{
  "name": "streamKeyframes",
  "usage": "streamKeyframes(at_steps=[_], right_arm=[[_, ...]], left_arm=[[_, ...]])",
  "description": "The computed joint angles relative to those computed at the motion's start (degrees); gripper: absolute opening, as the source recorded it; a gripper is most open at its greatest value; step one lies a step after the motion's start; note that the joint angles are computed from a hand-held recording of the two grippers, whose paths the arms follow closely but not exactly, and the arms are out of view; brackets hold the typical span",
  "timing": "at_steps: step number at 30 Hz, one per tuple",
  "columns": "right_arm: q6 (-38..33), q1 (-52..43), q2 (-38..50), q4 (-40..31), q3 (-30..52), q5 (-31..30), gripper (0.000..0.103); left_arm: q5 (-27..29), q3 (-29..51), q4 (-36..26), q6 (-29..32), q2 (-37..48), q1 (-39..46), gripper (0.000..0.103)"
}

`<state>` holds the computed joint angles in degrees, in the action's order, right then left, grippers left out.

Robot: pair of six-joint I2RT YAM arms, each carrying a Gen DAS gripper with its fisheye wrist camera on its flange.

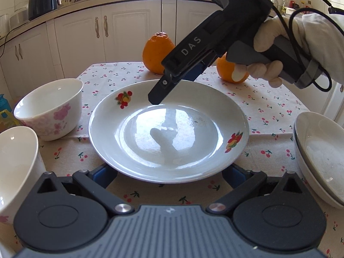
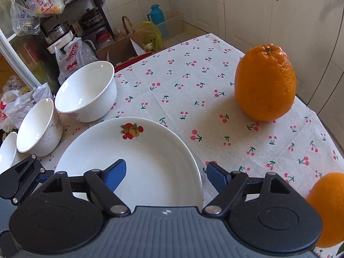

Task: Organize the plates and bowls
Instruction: 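Close the right gripper on the rim of the flower-print white plate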

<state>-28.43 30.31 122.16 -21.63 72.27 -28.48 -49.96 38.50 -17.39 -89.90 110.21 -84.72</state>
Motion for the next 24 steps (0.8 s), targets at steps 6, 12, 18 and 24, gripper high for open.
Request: streamKeyframes(at_steps=[6, 12, 18, 24], right_arm=[[-2.02, -1.36, 3.66, -6.81, 5.42, -5.10, 0.085], [-2.87, -1.38, 4.38, -9.57, 7.00, -6.43, 0.088], [-2.73, -1.20, 4.44, -9.88, 6.96, -6.36, 0.092], [-2.46, -1.74, 2.92, -9.33, 5.38, -7.50, 0.093]], left_arm=[[-0.07, 0.56, -1.00, -0.19, 0.32, -0.17, 0.102], [-0.06, 0.70, -1.26, -0.11, 0.31, -0.25, 0.102], [-0.48, 0.88, -2.60, 0.42, 0.53, -0.59, 0.102], [-0.16, 0.53, -2.56, 1.13, 0.25, -0.83, 0.102]])
